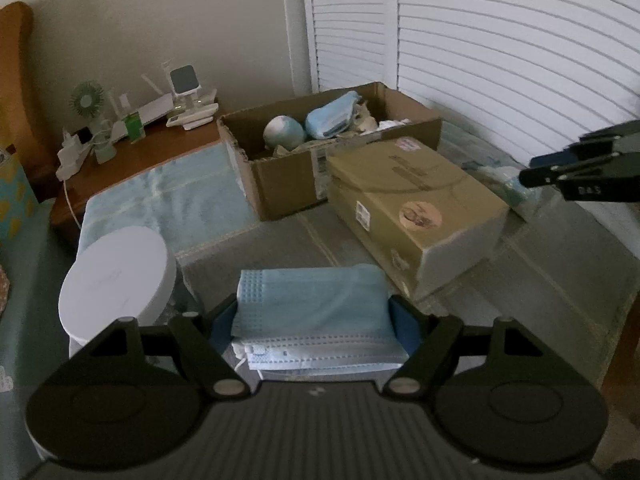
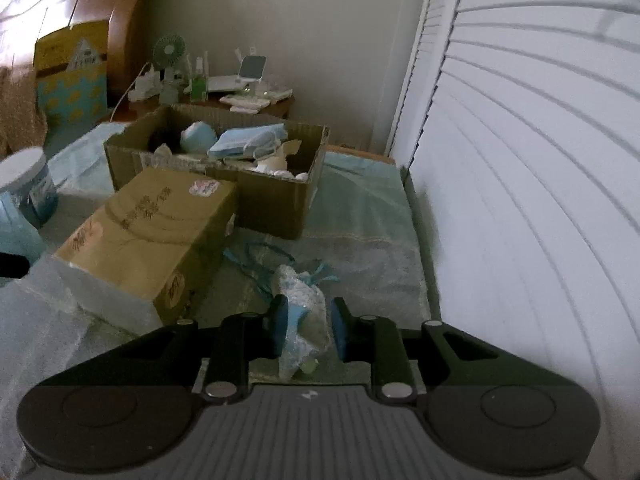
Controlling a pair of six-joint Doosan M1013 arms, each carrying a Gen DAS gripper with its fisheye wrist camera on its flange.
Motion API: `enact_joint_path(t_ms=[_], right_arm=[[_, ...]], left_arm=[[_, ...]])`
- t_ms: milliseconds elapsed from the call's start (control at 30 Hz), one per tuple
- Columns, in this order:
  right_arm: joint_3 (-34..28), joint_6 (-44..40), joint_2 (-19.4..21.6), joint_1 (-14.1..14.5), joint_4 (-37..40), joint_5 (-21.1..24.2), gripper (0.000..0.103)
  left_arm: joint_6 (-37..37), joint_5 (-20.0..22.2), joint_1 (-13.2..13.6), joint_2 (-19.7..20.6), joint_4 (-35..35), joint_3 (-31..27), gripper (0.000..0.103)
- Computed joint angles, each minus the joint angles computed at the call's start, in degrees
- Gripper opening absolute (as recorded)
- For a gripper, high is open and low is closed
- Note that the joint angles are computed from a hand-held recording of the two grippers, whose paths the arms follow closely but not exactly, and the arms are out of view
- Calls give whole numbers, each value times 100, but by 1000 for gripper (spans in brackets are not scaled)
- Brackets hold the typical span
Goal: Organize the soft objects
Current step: 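Close the right tool on the patterned pouch and lift it off the bed, then carry the pouch into the cardboard box and open the right tool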
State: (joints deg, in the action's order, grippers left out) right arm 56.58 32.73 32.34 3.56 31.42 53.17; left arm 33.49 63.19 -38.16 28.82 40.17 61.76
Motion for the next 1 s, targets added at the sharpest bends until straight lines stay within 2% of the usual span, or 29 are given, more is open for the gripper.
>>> enact_joint_path(t_ms=[100,200,367,400,500,600,1000], right_arm=[[-36,2,32,3,-6,113,33],[58,-181,0,66,-122,-40,46],[35,-287,100,204,-565,-138,45],[8,-276,126,223,-647,-114,44],[-66,-252,183,240,-740,-57,23],[-159,-129,201,227,-752,42,18],[-639,-446,169,113,14,299,18]], left_arm=[[-16,-77,-29,-44,1,63,77],[-12,-149,-48,-74,2,113,77],[37,-225,-39,-82,-50,142,77],[47,-228,-40,-84,-52,146,77],[34,-288,-32,-100,-85,172,77],[28,-363,-24,-120,-79,212,77],[78,-616,-40,-230,-75,372,77]])
